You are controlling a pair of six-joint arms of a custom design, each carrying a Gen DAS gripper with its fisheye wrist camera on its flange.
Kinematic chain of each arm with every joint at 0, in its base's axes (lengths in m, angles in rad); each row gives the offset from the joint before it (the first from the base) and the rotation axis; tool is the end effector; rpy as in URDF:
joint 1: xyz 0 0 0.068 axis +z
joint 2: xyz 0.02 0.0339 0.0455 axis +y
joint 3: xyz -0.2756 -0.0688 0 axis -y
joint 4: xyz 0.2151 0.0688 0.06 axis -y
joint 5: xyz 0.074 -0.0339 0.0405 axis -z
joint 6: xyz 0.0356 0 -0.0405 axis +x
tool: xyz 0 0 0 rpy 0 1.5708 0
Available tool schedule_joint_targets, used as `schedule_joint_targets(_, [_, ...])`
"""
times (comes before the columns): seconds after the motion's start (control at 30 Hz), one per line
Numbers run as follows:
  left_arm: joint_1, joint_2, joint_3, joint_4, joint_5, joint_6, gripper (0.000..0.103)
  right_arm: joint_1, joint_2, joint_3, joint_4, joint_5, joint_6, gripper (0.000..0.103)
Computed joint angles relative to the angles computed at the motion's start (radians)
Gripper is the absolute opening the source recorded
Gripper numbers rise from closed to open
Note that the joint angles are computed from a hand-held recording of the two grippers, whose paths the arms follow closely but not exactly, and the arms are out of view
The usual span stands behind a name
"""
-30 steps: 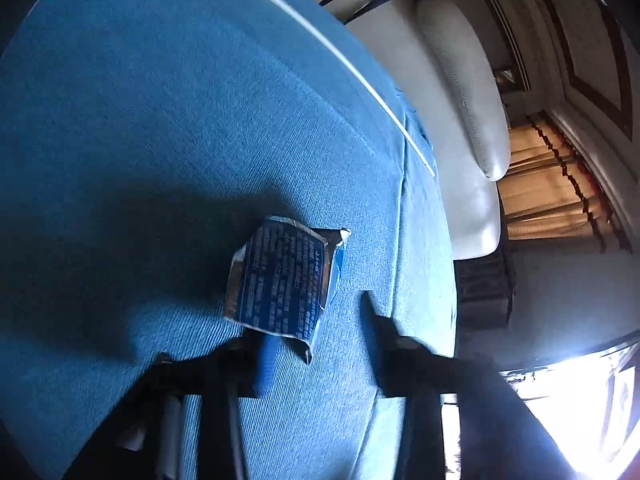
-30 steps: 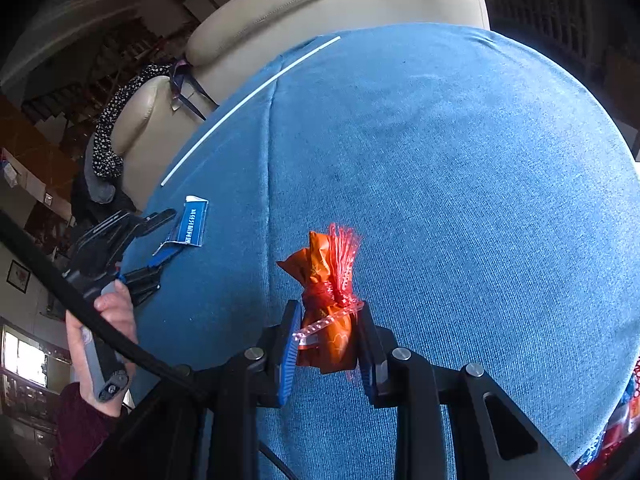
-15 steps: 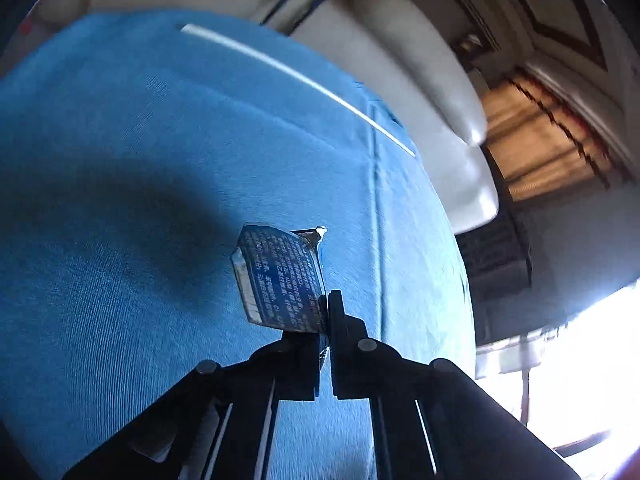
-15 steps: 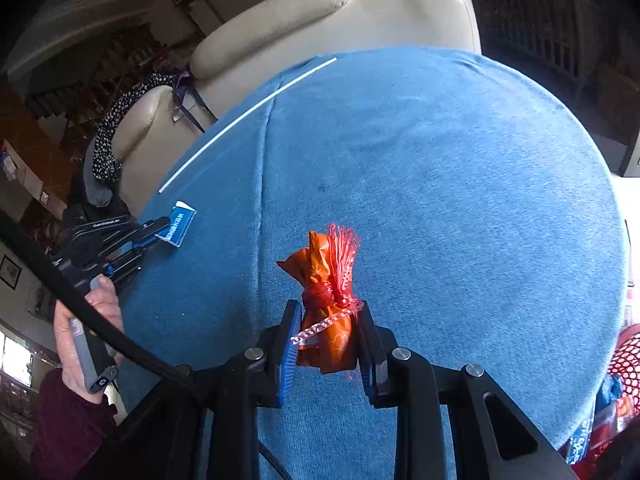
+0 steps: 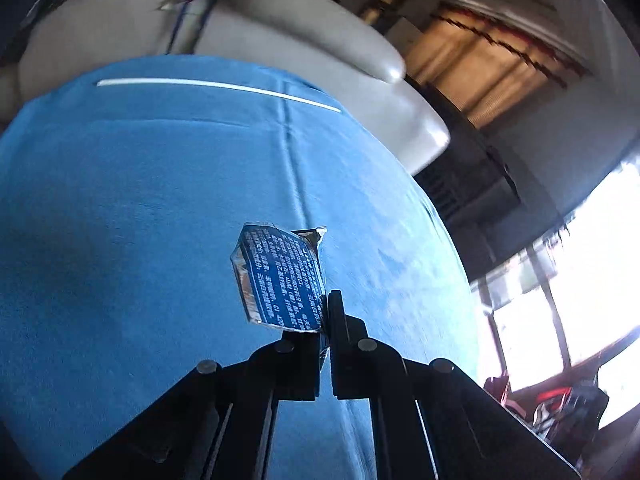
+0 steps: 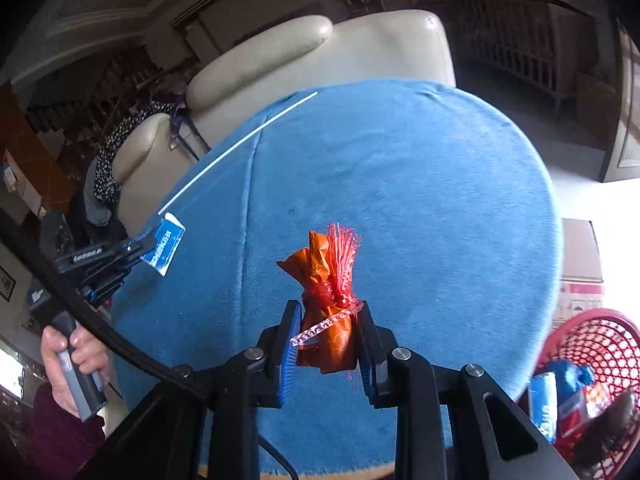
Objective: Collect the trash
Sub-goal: 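Lift the orange wrapper and blue packet and carry them toward the red basket, then open both tools over the red basket to drop the wrapper and packet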
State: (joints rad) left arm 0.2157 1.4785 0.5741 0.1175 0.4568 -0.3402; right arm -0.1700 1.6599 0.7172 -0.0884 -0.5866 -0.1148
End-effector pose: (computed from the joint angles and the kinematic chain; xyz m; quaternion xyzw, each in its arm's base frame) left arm 0.2471 0.0381 0.1809 -0.1638 0.8893 -0.2320 0.3583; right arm 0.2721 -0.0267 0.1603 -0.0516 0.9244 0.2396 0.2922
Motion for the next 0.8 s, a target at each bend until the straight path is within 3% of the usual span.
schedule_joint_targets(0.33, [-0.223,-0.116,0.019,-0.094,-0.077,0.022,0.004,-0.206,-0.018,0.011,-0.089,-0.05,-0.089,0.028])
schedule_joint_targets(0.8, [-0.591,-0.087,0.139,-0.169,-0.238,0.0,0.004,-0.491,0.02,0.081,-0.227,-0.098,-0.244,0.028])
